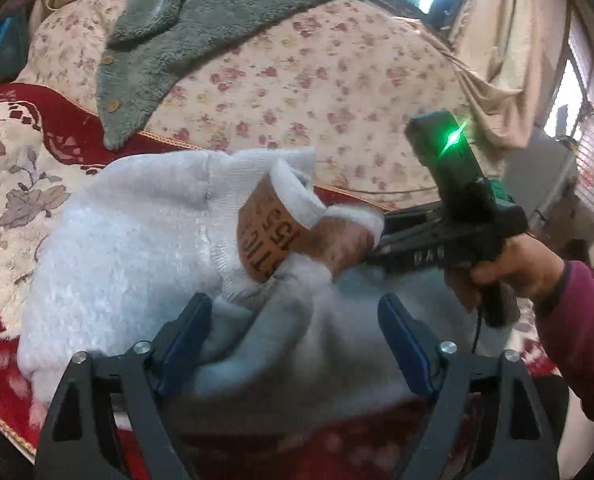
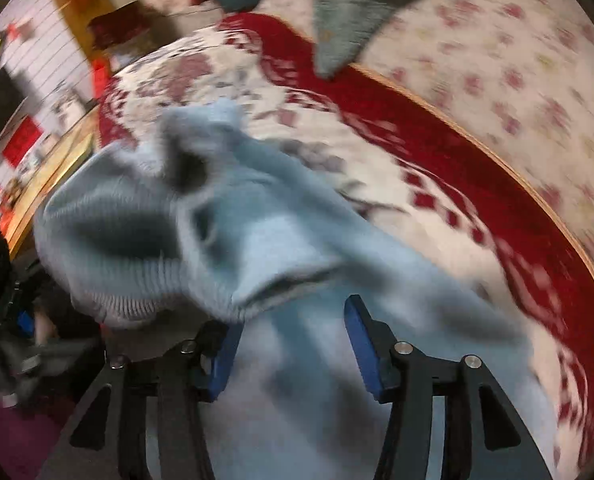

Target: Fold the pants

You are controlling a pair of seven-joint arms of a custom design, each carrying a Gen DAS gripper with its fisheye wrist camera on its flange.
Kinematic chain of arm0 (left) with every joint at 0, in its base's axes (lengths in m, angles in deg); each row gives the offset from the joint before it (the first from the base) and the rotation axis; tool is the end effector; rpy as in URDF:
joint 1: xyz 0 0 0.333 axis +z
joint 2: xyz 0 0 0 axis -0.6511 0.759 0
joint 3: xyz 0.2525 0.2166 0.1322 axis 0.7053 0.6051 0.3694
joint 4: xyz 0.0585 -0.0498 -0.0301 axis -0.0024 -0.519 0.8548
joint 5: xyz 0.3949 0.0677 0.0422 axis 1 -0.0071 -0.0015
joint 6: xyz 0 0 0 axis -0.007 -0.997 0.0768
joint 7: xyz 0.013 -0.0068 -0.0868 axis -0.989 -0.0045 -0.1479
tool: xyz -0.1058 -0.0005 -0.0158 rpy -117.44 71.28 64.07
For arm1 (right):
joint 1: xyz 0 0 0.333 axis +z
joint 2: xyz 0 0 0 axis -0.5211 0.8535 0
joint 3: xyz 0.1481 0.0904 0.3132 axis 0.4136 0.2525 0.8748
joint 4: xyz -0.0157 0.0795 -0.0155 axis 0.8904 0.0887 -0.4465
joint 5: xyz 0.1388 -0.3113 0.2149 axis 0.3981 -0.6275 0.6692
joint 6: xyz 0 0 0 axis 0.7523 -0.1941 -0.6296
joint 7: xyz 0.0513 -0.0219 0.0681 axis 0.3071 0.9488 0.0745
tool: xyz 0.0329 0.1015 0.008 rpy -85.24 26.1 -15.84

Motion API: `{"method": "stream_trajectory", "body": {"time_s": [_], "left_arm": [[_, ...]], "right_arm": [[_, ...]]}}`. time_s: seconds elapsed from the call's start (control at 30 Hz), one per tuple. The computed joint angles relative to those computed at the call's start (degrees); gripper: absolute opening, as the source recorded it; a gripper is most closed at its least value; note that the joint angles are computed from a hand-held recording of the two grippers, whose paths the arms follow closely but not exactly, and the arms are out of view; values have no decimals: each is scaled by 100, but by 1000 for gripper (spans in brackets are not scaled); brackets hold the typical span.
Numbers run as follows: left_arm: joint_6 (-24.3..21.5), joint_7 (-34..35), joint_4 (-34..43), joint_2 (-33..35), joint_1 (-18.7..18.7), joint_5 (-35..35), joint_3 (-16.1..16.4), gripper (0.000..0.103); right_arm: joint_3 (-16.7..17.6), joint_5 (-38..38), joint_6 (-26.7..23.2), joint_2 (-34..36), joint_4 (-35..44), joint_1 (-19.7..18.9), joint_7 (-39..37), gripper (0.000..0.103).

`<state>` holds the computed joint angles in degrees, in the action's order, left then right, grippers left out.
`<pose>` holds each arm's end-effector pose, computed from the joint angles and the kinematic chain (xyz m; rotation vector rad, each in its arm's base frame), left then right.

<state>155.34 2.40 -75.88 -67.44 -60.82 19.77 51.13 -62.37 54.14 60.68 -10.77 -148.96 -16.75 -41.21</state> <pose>0.4395 -0.3834 0.4940 -1.8743 1.6520 -1.1775 0.6520 0.2435 0.4866 -2.4674 0.7453 0.0840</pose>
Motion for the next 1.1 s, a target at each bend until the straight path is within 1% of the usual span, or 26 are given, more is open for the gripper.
{"method": "stream_trajectory", "body": {"time_s": [0.03,0.07,0.13,0.2,0.23,0.3,0.37,0.4,0.5,0.53,0.57,0.6,0.63,0.67,0.73,0.83,0.87,0.9,0.93,0.97,1.03,1.07,1.1], "left_arm": [[-11,160,-75,-80,0,-135,-3,84],[-133,322,-174,-224,-15,-303,-29,84],[-328,377,-323,-486,6,-439,-72,84],[-590,496,-377,-676,64,-571,-122,84],[-809,595,-379,-751,91,-647,-156,84],[-974,648,-359,-789,180,-664,-175,85],[-812,759,-328,-713,264,-778,-120,85],[-702,739,-285,-613,312,-782,-96,85],[-448,947,-179,-356,353,-1042,-32,85],[-418,1035,-149,-281,340,-1145,-28,85],[-323,1199,-143,-187,322,-1346,-15,85],[-206,1174,-159,-142,314,-1345,2,84],[-142,1134,-177,-112,296,-1313,8,84],[-108,1321,-190,-59,264,-1422,2,85],[-126,1500,-188,-9,199,-1476,-4,85],[-69,1482,-202,68,120,-1339,9,85],[-35,1406,-221,81,104,-1271,23,85],[-17,1221,-235,76,89,-1072,43,85],[-24,1245,-241,67,80,-1066,47,85],[-6,1473,-265,30,81,-1282,42,85],[75,1539,-309,-67,100,-1373,57,85],[80,1498,-344,-153,110,-1340,55,85],[43,1479,-385,-266,123,-1291,42,85]], "right_arm": [[-72,-26,221,-137,-152,-3,128,60],[-92,23,332,-220,-219,-26,208,60],[-54,488,384,-409,-317,-186,178,61],[33,1167,340,-628,-360,-330,-32,63],[62,1370,293,-673,-336,-336,-99,67],[153,1846,102,-702,-196,-311,-195,71],[218,2018,-52,-576,55,-186,34,71],[247,1981,-52,-471,207,-87,225,71],[294,1349,458,-235,443,347,616,71],[264,886,696,-144,484,555,819,71],[235,573,814,-80,508,665,958,71],[143,85,1038,-26,470,835,1225,70],[79,-205,1214,-53,336,899,1372,70],[1,-562,1412,-59,187,988,1559,70],[-16,-751,1594,-165,-174,908,1531,70],[88,-310,1536,-262,-623,596,1294,71],[126,-62,1457,-255,-710,475,1197,72],[185,352,1348,-241,-769,314,1077,76],[220,724,1212,-225,-793,181,1024,78],[219,875,1089,-221,-794,118,1000,78],[170,784,1082,-326,-856,141,988,79],[115,609,1174,-449,-930,195,1093,79],[105,599,1198,-515,-959,196,1100,79]]}}
